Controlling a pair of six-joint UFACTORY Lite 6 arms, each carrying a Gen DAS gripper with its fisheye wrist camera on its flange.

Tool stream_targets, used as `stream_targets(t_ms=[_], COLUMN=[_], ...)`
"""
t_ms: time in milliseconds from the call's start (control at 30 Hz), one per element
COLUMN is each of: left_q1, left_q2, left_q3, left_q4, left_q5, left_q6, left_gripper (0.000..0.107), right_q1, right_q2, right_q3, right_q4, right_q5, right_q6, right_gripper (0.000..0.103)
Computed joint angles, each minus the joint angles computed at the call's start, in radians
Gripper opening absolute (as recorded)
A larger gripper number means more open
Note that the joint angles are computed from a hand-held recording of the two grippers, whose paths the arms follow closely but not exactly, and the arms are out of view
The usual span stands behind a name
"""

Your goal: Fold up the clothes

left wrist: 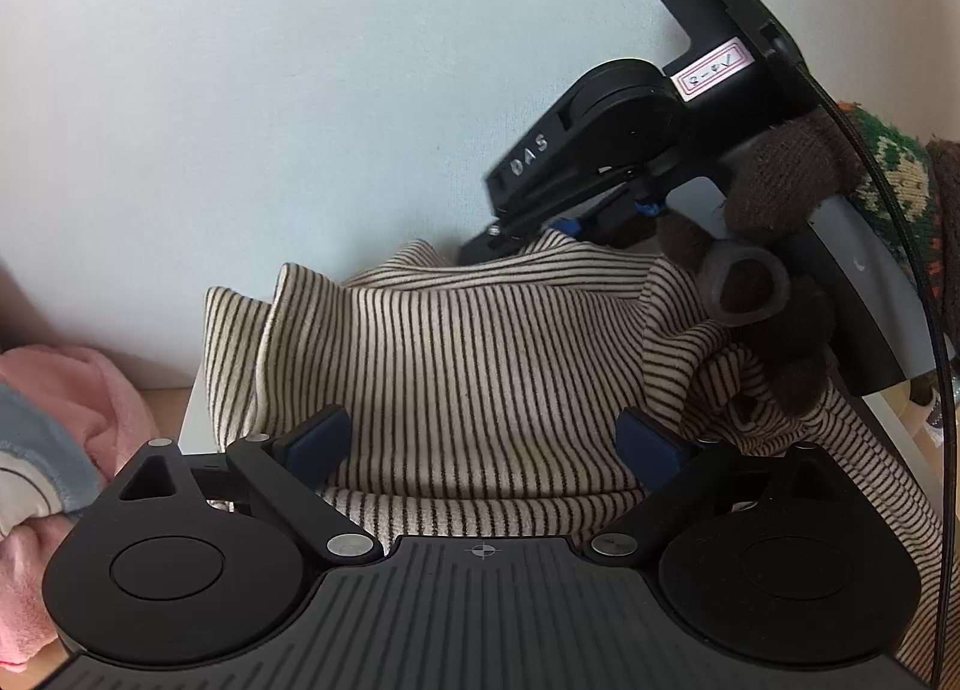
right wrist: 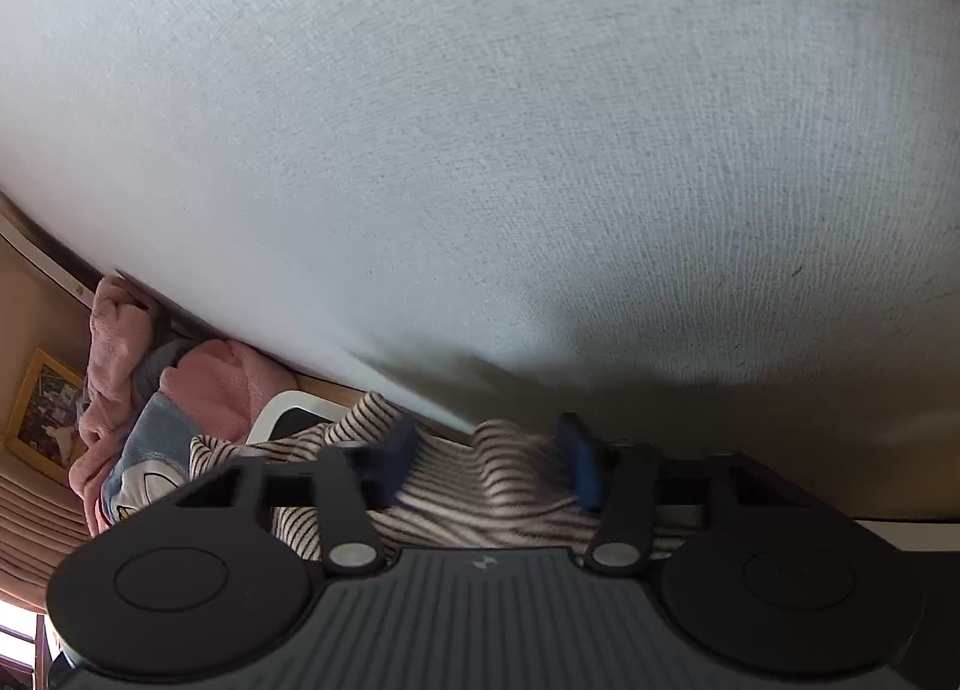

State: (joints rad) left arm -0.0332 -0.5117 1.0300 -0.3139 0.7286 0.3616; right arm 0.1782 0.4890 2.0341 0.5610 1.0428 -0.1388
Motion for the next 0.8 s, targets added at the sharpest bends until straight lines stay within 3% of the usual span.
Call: stream_targets(t_ms=[33,67,200,300,400,500,600,700,800], left_q1=[0.003,0.006,0.111,0.337,0.592,0.823,1.003,0.956,0.712], left_q2=[0.010,0.021,0.046,0.054,0.063,0.096,0.191,0.290,0.303], left_q3=[0.000,0.000,0.009,0.028,0.065,0.143,0.300,0.474,0.463], left_q4=[-0.011,-0.022,-0.208,-0.482,-0.616,-0.675,-0.759,-0.783,-0.667], left_q5=[-0.008,-0.016,0.024,0.198,0.413,0.585,0.734,0.751,0.626], left_q6=[0.012,0.025,0.190,0.447,0.637,0.757,0.771,0.633,0.540], left_gripper=[0.099,0.099,0.100,0.100,0.100,0.100,0.100,0.100,0.100], right_q1=[0.000,0.001,0.020,0.006,-0.029,-0.061,0.044,0.130,0.282], right_q2=[-0.020,-0.046,-0.183,-0.298,-0.498,-0.760,-1.000,-1.140,-1.186], right_q3=[-0.024,-0.054,-0.153,-0.166,-0.290,-0.566,-0.875,-1.073,-1.102], right_q4=[-0.001,-0.003,0.006,0.066,0.118,0.164,0.070,0.057,-0.133], right_q5=[-0.014,-0.030,-0.061,-0.025,-0.002,0.017,-0.057,-0.164,-0.269], right_q6=[-0.009,-0.020,-0.085,-0.099,-0.114,-0.098,0.027,0.144,0.333], right_gripper=[0.013,0.008,0.005,0.005,0.005,0.005,0.005,0.005,0.005])
